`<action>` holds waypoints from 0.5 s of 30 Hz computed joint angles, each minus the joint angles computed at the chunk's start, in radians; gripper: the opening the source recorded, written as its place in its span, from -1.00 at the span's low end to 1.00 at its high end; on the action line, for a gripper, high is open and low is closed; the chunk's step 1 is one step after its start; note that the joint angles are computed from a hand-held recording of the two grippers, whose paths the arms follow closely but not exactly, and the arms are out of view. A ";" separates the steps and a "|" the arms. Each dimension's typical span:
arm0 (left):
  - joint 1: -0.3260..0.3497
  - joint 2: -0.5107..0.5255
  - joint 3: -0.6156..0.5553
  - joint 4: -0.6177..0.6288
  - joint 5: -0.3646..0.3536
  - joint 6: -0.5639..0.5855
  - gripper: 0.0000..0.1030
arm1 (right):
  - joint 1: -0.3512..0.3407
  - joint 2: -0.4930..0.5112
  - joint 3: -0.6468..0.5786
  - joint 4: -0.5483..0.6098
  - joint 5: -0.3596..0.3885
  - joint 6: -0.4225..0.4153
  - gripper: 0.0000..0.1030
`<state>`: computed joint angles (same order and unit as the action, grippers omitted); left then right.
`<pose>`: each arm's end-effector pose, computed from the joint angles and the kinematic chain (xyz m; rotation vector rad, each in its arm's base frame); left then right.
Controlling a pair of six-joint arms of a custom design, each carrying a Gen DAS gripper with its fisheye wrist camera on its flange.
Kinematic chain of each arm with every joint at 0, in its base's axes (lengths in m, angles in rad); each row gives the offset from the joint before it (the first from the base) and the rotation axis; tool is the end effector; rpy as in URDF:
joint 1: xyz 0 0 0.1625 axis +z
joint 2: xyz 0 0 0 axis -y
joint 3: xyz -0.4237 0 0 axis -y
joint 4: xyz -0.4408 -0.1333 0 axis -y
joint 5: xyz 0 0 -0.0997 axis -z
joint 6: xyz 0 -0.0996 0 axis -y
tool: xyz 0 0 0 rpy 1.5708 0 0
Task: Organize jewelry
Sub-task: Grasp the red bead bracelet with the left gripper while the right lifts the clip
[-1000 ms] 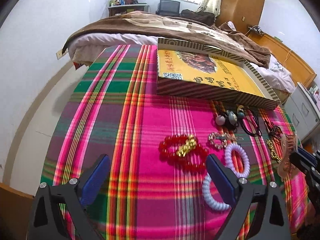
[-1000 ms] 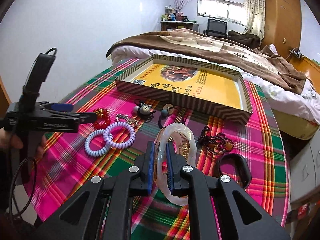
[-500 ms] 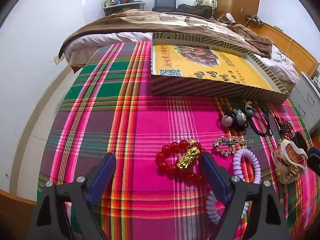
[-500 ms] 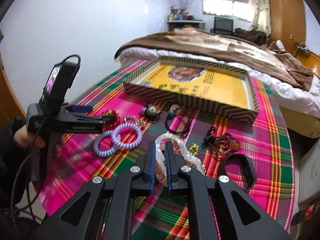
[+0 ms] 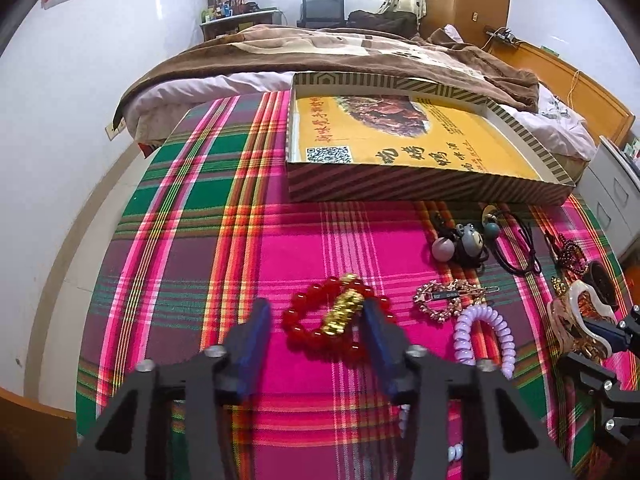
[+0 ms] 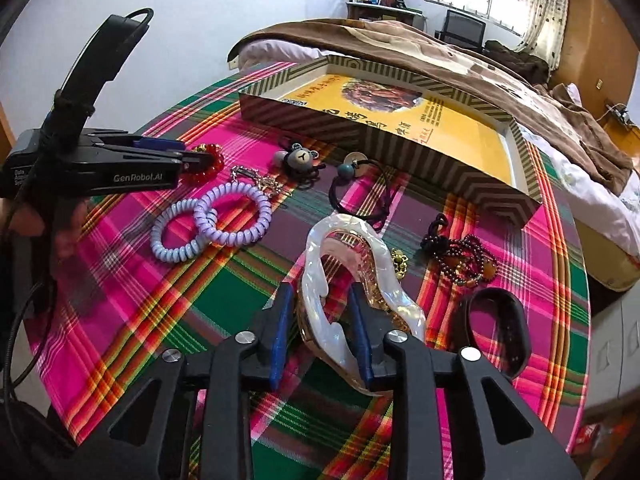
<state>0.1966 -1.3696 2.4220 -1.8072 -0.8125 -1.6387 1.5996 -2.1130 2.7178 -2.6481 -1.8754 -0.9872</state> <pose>-0.2732 -0.2602 0.0726 0.0842 2.1979 -0.8016 0.1113 -0.2729 0.2356 1.1959 -2.3482 0.3762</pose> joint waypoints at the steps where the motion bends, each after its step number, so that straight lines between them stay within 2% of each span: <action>1: 0.000 0.003 -0.003 0.004 0.000 -0.003 -0.31 | 0.001 -0.005 0.002 -0.001 0.002 -0.002 -0.69; 4: -0.002 0.000 -0.002 0.006 0.001 -0.007 -0.47 | -0.004 -0.017 0.001 0.009 0.015 0.004 -0.73; 8: -0.010 -0.009 0.002 0.008 -0.001 -0.017 -0.57 | -0.005 -0.022 0.007 -0.010 0.015 0.012 -0.73; 12: -0.032 -0.017 -0.004 0.033 0.007 -0.034 -0.79 | -0.001 -0.046 0.010 -0.015 0.029 0.019 -0.73; 15: -0.047 -0.022 -0.014 0.048 0.009 -0.039 -0.79 | 0.008 -0.078 0.007 -0.004 0.044 0.026 -0.73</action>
